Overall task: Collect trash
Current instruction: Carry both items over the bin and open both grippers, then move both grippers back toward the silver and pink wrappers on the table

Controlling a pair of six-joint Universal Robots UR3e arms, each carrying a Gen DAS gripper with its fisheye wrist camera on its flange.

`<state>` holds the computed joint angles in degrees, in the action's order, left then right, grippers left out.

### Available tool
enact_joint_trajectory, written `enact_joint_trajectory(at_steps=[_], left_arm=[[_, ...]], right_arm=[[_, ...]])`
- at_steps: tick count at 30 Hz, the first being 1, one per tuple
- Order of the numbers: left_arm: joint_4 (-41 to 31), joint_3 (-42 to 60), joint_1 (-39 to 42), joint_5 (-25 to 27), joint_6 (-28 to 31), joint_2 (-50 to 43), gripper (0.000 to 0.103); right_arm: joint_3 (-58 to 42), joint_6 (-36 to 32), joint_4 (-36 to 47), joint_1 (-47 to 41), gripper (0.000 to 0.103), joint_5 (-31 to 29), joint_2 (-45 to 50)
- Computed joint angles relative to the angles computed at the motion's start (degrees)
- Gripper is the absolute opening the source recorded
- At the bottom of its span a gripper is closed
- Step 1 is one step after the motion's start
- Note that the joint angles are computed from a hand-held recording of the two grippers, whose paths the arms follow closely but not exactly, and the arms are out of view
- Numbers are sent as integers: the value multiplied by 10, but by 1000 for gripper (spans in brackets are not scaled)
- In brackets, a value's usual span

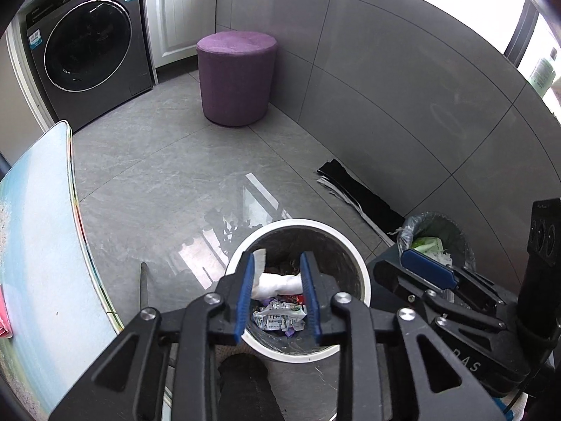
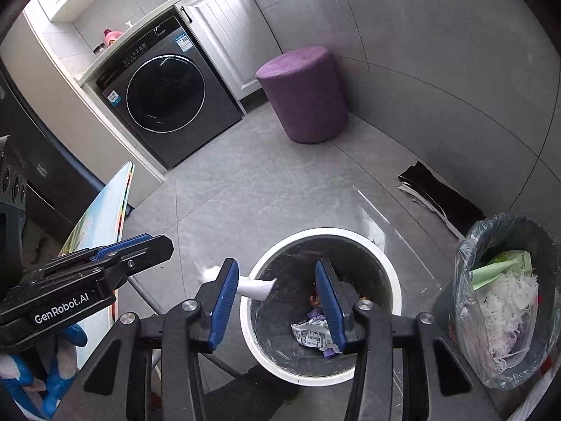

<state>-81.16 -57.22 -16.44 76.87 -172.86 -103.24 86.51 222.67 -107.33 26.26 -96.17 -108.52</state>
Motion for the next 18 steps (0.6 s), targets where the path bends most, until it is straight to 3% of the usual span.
enact_joint_trajectory(at_steps=[11,15,18], left_arm=[[29,-110,60,-26,16,147,26],[36,-177,132,-36,32,255,26],[14,-217,217,-57,81,348,26]], right_arm=[[-149,41,55,121,45,-83,78],[-259,48,73,190,49,-118,160],[-353,44,88,235,54,-136,228]])
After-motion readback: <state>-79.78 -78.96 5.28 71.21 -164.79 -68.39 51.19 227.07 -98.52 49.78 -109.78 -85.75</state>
